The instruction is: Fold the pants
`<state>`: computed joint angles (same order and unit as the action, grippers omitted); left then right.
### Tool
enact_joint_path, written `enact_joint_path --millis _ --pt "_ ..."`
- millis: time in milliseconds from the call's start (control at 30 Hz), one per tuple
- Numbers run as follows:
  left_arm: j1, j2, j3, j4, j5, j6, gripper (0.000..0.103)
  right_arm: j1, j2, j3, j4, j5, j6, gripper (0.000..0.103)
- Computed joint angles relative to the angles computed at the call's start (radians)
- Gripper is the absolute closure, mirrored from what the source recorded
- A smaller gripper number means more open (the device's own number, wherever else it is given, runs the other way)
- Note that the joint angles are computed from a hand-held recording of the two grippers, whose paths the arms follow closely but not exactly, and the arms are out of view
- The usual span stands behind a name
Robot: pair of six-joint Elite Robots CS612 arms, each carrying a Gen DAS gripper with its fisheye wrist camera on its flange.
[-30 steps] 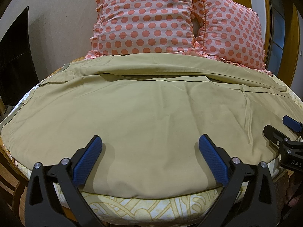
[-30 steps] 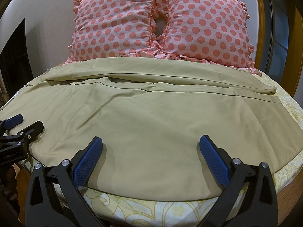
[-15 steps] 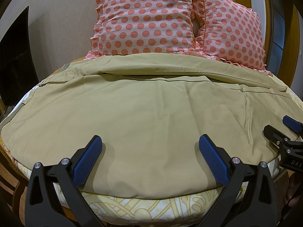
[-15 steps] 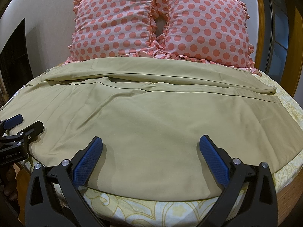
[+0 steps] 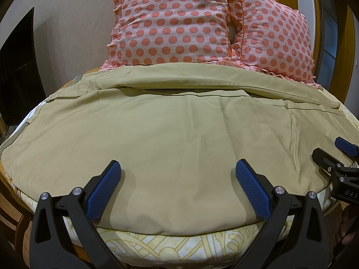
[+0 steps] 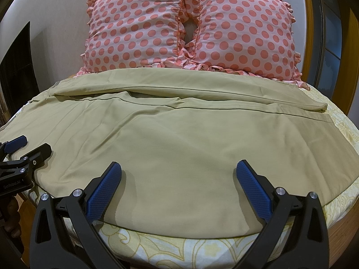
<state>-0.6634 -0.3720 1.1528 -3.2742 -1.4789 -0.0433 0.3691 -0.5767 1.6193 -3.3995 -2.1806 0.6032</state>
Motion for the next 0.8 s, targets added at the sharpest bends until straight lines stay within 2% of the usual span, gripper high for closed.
enact_joint_path --millis 133,200,267,333,400,500,533,600,667,700,800 --pt "0.0 0.001 0.0 -0.006 0.0 0.003 0.002 0.0 0.006 -0.002 -0.027 -0.01 -0.017 0.001" --pt "0.002 0.002 -0.003 -0.004 -0.007 0.009 0.002 -0.006 -0.005 0.008 -0.016 0.03 -0.028 0.001" --pt "0.007 -0.002 -0.007 0.016 -0.028 0.009 0.002 -0.044 -0.047 0.043 0.012 0.146 -0.021 0.001" --pt "0.015 -0.007 -0.008 0.024 -0.047 -0.003 0.002 -0.075 -0.075 0.075 -0.028 0.163 0.019 0.001" --pt "0.019 -0.003 -0.027 0.024 -0.033 -0.026 0.002 -0.111 -0.103 0.097 -0.044 0.141 0.072 0.001" --pt "0.024 0.001 -0.054 0.019 -0.003 -0.06 0.002 -0.19 -0.143 0.103 0.049 0.134 0.213 0.001" --pt "0.025 0.003 -0.065 0.022 0.005 -0.069 0.002 -0.225 -0.149 0.091 0.103 0.143 0.276 0.001" --pt "0.028 0.009 -0.086 0.033 0.019 -0.082 0.002 -0.274 -0.148 0.057 0.215 0.155 0.366 0.001" --pt "0.029 0.014 -0.108 0.053 0.031 -0.09 0.002 -0.323 -0.132 -0.007 0.368 0.157 0.447 0.011" --pt "0.03 0.018 -0.118 0.06 0.035 -0.094 0.002 -0.342 -0.12 -0.045 0.436 0.158 0.461 0.021" --pt "0.031 0.026 -0.139 0.075 0.038 -0.098 0.002 -0.383 -0.077 -0.143 0.589 0.165 0.502 0.029"
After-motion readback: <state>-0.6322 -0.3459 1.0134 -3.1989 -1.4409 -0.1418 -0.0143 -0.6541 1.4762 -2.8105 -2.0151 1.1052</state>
